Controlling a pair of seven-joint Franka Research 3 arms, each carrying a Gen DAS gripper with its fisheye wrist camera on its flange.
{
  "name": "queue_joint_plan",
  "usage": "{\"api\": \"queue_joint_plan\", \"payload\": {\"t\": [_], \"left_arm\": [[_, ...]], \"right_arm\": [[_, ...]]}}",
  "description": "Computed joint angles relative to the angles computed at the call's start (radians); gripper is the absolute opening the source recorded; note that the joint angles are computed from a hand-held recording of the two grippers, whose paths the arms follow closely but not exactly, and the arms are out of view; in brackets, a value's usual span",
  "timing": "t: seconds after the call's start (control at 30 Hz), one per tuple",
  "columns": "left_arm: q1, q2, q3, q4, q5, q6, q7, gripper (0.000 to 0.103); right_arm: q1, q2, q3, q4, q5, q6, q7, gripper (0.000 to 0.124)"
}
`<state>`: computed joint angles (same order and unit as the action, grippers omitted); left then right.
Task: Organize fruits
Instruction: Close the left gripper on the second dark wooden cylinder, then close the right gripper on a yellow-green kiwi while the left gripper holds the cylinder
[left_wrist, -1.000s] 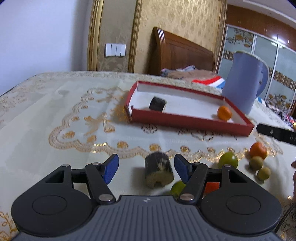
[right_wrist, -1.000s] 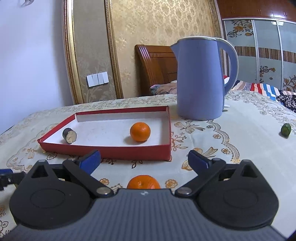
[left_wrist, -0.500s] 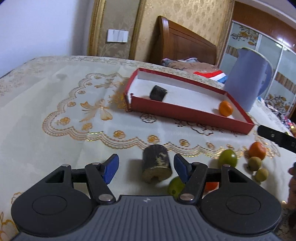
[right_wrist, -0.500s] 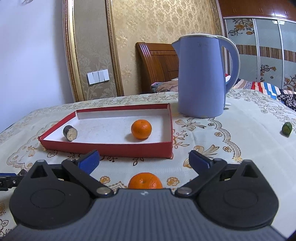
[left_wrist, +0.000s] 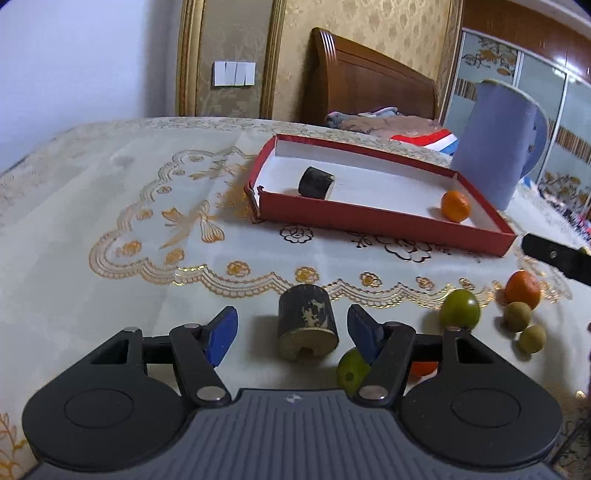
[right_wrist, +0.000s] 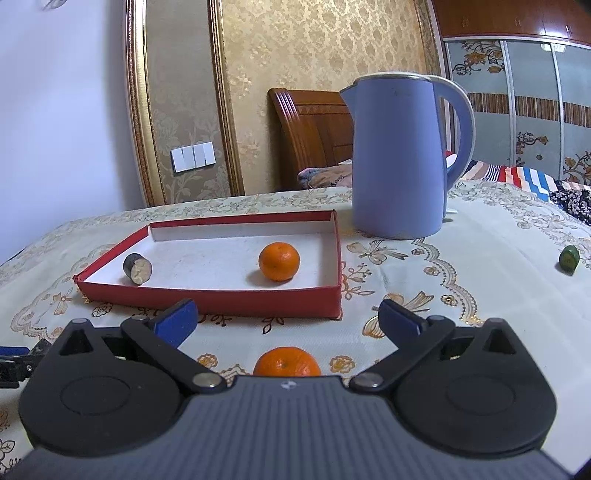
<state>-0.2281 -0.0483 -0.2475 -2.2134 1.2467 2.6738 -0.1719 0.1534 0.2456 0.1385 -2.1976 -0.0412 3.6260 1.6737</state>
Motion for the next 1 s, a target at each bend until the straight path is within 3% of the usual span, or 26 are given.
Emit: {"api": "queue_joint_plan", "payload": {"t": [0.2, 0.33, 0.53, 0.7, 0.77, 0.87, 0.93, 1.0], "left_arm": [[0.015, -0.003, 0.010, -0.011, 0.011, 0.046, -0.026, 0.059], [0.019, -0.002, 0.012, -0.012, 0.037, 0.094, -0.017, 0.033], [0.025, -0.005, 0.014, -0.014, 0.038, 0.110, -0.035, 0.033], [0.020, -0.014, -0.002, -0.010, 0.145, 0.070, -0.108, 0.033], [0.010, -0.008, -0.009, -0.003, 0.132, 0.023, -0.086, 0.033], [0.013, -0.012, 0.003, -0.009, 0.130, 0.052, -0.086, 0.033], [0.011, 0.000, 0.006, -0.006, 0.060, 0.062, 0.012, 0.032], [0.007, 0.006, 0.003, 0.000, 0.043, 0.042, 0.031, 0.033]], "right_arm": [[0.027, 0.002, -0.015, -0.002, 0.042, 0.017, -0.047, 0.103], [0.024, 0.002, -0.012, 0.000, 0.047, 0.017, -0.045, 0.103], [0.029, 0.002, -0.013, -0.002, 0.058, 0.020, -0.054, 0.103], [0.033, 0.002, -0.015, -0.003, 0.069, 0.025, -0.058, 0.103], [0.032, 0.002, -0.015, -0.002, 0.068, 0.021, -0.059, 0.103], [0.036, 0.003, -0.017, -0.004, 0.076, 0.032, -0.064, 0.103], [0.037, 0.003, -0.017, -0.001, 0.077, 0.021, -0.067, 0.103], [0.035, 0.003, -0.015, -0.001, 0.075, 0.021, -0.064, 0.103]]}}
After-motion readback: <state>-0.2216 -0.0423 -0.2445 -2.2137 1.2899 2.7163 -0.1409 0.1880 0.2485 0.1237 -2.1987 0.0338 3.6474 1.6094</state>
